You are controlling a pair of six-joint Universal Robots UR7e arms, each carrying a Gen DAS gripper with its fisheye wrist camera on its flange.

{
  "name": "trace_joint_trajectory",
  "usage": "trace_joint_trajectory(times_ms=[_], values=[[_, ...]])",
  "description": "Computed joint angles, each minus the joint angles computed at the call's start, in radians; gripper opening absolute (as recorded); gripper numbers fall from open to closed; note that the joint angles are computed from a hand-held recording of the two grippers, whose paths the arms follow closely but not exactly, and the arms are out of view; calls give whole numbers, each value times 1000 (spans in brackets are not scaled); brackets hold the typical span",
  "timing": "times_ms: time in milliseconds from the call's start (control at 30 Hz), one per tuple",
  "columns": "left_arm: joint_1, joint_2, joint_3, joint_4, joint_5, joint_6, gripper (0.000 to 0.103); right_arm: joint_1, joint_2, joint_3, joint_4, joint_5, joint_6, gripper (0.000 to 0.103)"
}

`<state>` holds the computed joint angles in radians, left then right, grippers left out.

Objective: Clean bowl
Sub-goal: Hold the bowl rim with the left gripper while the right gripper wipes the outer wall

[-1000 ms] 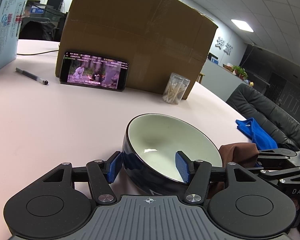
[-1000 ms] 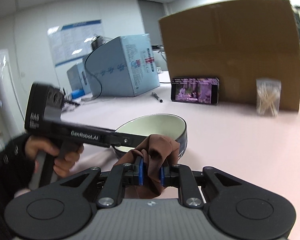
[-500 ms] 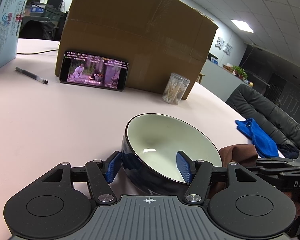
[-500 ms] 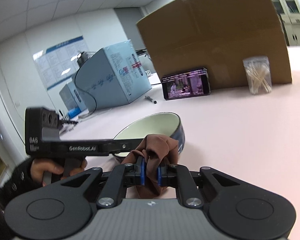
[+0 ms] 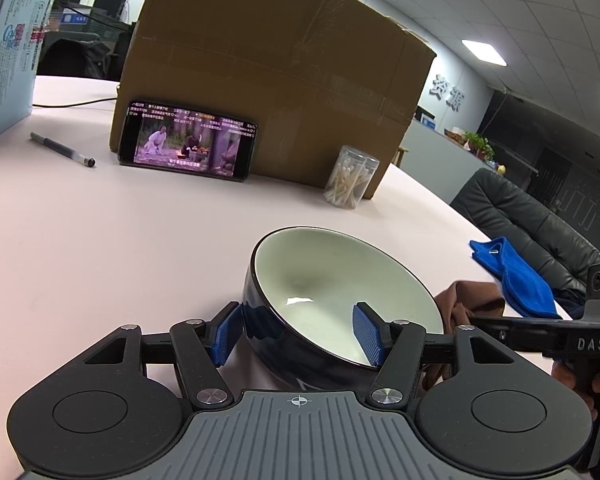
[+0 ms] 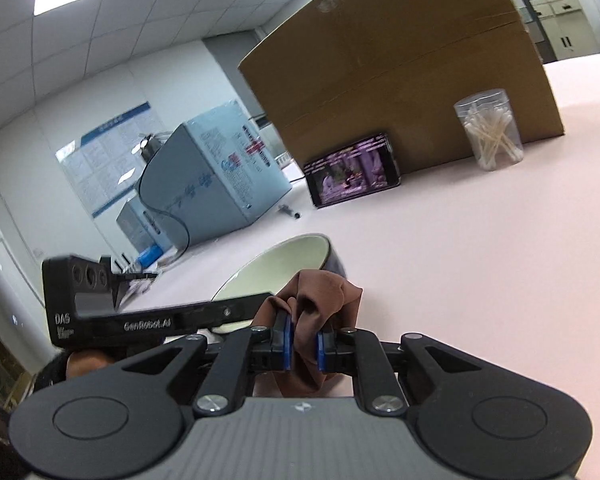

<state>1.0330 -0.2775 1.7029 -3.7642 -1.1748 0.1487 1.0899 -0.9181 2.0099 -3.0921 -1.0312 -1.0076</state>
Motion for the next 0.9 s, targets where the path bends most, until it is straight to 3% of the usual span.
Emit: trace_joint_trajectory(times_ms=[133,600,733,900], values=[[0,-1,1,0,0,2,59,8,-14,5,58,-11,-65,14],[0,-3,4,0,-6,3,60,0,10,4,-56,-18,47,15],[0,-1,1,3,-3,3,61,-1,3,9,-30,-3,-1,15],[0,-2,3,1,-4,1,61,-2,3,5,-19,2,4,15]])
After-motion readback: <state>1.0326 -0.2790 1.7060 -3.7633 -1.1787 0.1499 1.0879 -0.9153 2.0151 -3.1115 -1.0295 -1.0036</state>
